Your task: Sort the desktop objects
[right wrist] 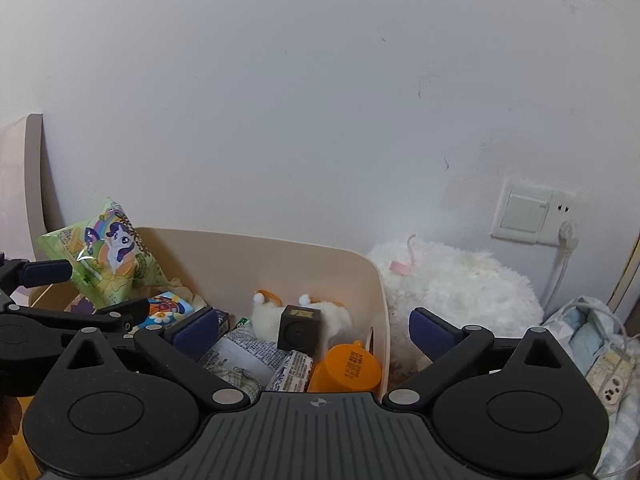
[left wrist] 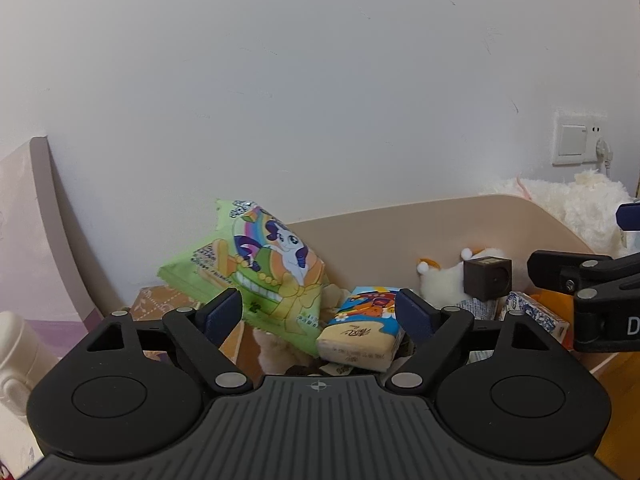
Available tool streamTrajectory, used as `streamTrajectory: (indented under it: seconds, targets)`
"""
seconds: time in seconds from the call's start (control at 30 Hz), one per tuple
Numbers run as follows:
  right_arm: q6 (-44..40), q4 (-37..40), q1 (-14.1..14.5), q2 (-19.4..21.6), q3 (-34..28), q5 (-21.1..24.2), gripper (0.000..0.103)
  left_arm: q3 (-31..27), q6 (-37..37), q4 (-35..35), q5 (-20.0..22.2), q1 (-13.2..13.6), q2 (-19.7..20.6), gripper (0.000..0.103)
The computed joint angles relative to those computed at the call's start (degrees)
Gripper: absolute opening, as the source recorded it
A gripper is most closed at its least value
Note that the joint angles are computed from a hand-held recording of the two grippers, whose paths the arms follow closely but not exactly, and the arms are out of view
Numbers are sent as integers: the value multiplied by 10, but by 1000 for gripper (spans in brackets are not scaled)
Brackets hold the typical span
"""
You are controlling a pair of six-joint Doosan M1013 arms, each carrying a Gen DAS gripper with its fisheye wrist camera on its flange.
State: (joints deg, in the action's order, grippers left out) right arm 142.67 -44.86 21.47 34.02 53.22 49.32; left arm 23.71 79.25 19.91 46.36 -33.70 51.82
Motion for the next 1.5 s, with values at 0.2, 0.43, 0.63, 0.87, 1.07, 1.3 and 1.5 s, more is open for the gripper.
streamTrajectory:
  seconds: [0.2, 0.43, 0.63, 0.87, 1.07, 1.3, 1.5]
  targets:
    - [16, -12, 12, -9, 6, 4, 103, 43, -27, 18, -19, -1, -25, 85]
    - [47, -26, 23, -28, 29, 5, 103, 120, -68, 37, -50, -1, -72, 85]
    - [66, -41, 28, -43, 54, 0, 103, 185, -91, 45, -81, -1, -114, 85]
    - [97, -75, 49, -79, 109, -17, 103, 293, -83, 25, -146, 1, -177, 85]
    - [130, -75, 64, -111, 156, -36, 103, 374, -94, 33, -177, -1, -232, 85]
    - [180, -115, 94, -145, 209, -28, 103, 452, -125, 79, -200, -9, -285, 85]
    - [205, -131, 121, -174, 250, -22, 103, 514, -126, 71, -217, -11, -328, 85]
